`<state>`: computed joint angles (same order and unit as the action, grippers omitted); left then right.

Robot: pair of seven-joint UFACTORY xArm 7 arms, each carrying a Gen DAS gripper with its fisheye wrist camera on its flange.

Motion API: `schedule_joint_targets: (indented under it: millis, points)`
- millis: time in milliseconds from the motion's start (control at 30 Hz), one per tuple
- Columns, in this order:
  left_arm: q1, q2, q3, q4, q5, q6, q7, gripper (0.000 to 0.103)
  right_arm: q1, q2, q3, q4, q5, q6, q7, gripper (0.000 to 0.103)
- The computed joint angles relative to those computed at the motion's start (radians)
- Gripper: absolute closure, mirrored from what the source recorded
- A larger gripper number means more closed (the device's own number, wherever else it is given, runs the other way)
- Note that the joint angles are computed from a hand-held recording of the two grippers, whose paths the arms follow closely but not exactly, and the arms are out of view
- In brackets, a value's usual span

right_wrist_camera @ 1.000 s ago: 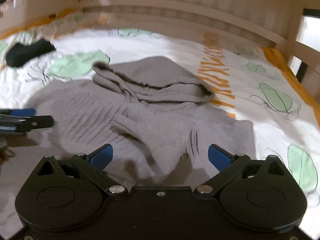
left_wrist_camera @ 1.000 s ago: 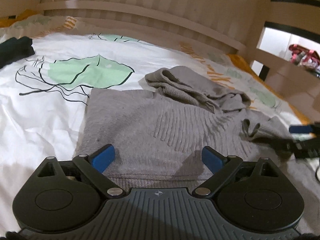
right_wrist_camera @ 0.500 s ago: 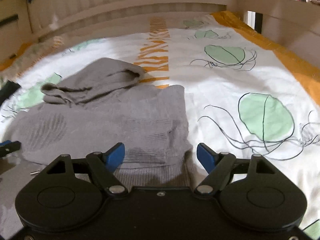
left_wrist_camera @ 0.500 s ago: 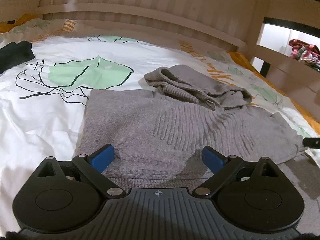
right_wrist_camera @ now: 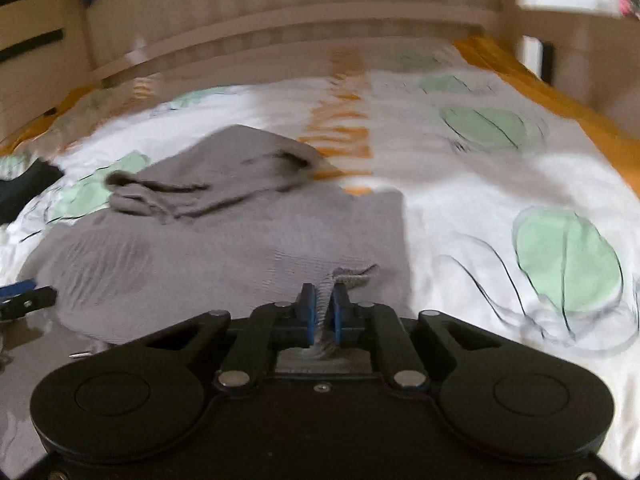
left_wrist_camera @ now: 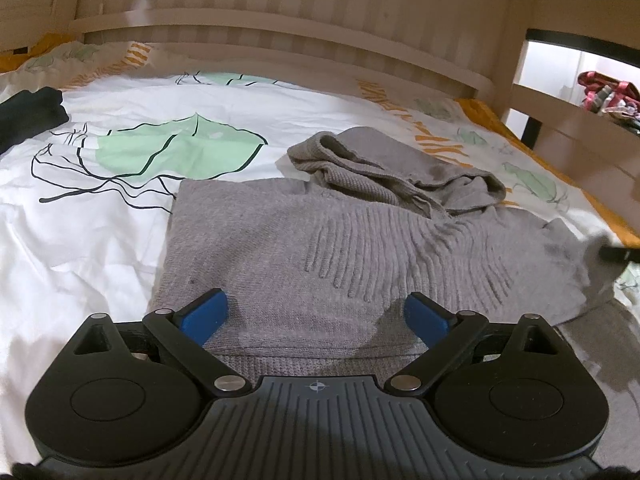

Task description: Fold large clothes

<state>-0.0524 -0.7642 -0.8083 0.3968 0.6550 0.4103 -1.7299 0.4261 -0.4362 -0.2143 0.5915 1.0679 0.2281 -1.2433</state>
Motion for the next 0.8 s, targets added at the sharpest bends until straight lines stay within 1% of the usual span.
schedule_joint_targets:
  millis: [33,67,100,167,200,233,267,300,333,367,400,433,467,500,567,600,633,700,800]
  points:
    - [-0.002,0.005,0.0,0.005,-0.001,0.009,0.006,0.006,0.047,-0.02,-0.021,-0.008,0.026,-0.057,-0.048,0.088]
    - [-0.003,0.012,0.0,0.012,0.0,0.018,0.013,0.005,0.052,-0.018,-0.018,-0.006,0.033,-0.08,-0.054,0.088]
    - [-0.004,0.02,0.001,0.017,0.002,0.026,0.02,0.004,0.015,0.0,0.008,0.002,0.01,-0.07,-0.018,0.088]
    - [-0.012,0.034,0.008,0.027,0.008,0.038,0.034,0.002,-0.064,0.058,0.056,0.012,-0.109,-0.042,0.132,0.087]
    - [-0.019,0.039,0.02,0.025,0.012,0.028,0.042,0.0,-0.096,0.083,0.077,0.012,-0.151,-0.03,0.173,0.087]
    - [-0.025,0.045,0.028,0.028,0.011,0.034,0.049,0.0,-0.087,0.088,0.068,0.001,-0.155,-0.041,0.172,0.086]
    - [-0.036,0.052,0.039,0.032,0.007,0.041,0.06,0.0,-0.035,0.076,0.031,-0.013,-0.122,-0.077,0.129,0.085]
    - [-0.052,0.059,0.054,0.035,0.002,0.051,0.076,0.001,-0.025,0.065,0.032,-0.024,-0.125,-0.099,0.123,0.083]
    - [-0.075,0.07,0.076,0.042,-0.008,0.066,0.103,0.001,-0.033,0.052,0.047,-0.036,-0.15,-0.115,0.149,0.074]
    - [-0.11,0.086,0.11,0.056,-0.028,0.095,0.148,0.002,-0.031,0.041,0.053,-0.043,-0.17,-0.129,0.173,0.061]
    - [-0.132,0.091,0.127,0.07,-0.042,0.126,0.172,0.003,-0.015,0.025,0.045,-0.05,-0.176,-0.149,0.179,0.055]
    - [-0.14,0.088,0.124,0.084,-0.047,0.158,0.169,0.004,0.036,0.0,0.012,-0.062,-0.155,-0.182,0.157,0.048]
    - [-0.138,0.078,0.111,0.1,-0.047,0.19,0.148,0.007,0.098,-0.023,-0.034,-0.068,-0.135,-0.208,0.125,0.047]
    - [-0.132,0.07,0.102,0.11,-0.038,0.201,0.127,0.008,0.163,-0.045,-0.083,-0.071,-0.122,-0.23,0.093,0.047]
    - [-0.115,0.075,0.105,0.129,-0.006,0.176,0.111,0.007,0.27,-0.088,-0.154,-0.077,-0.115,-0.268,0.061,0.046]
    - [-0.104,0.091,0.108,0.144,0.011,0.163,0.118,0.007,0.312,-0.1,-0.186,-0.071,-0.118,-0.26,0.057,0.045]
    - [-0.091,0.114,0.107,0.164,0.027,0.159,0.129,0.007,0.334,-0.098,-0.203,-0.059,-0.126,-0.239,0.067,0.043]
    - [-0.048,0.175,0.084,0.213,0.081,0.168,0.138,0.007,0.386,-0.074,-0.236,-0.032,-0.139,-0.219,0.084,0.041]
    - [-0.016,0.283,0.069,0.265,0.147,0.201,0.123,0.008,0.53,-0.013,-0.331,0.01,-0.143,-0.249,0.064,0.041]
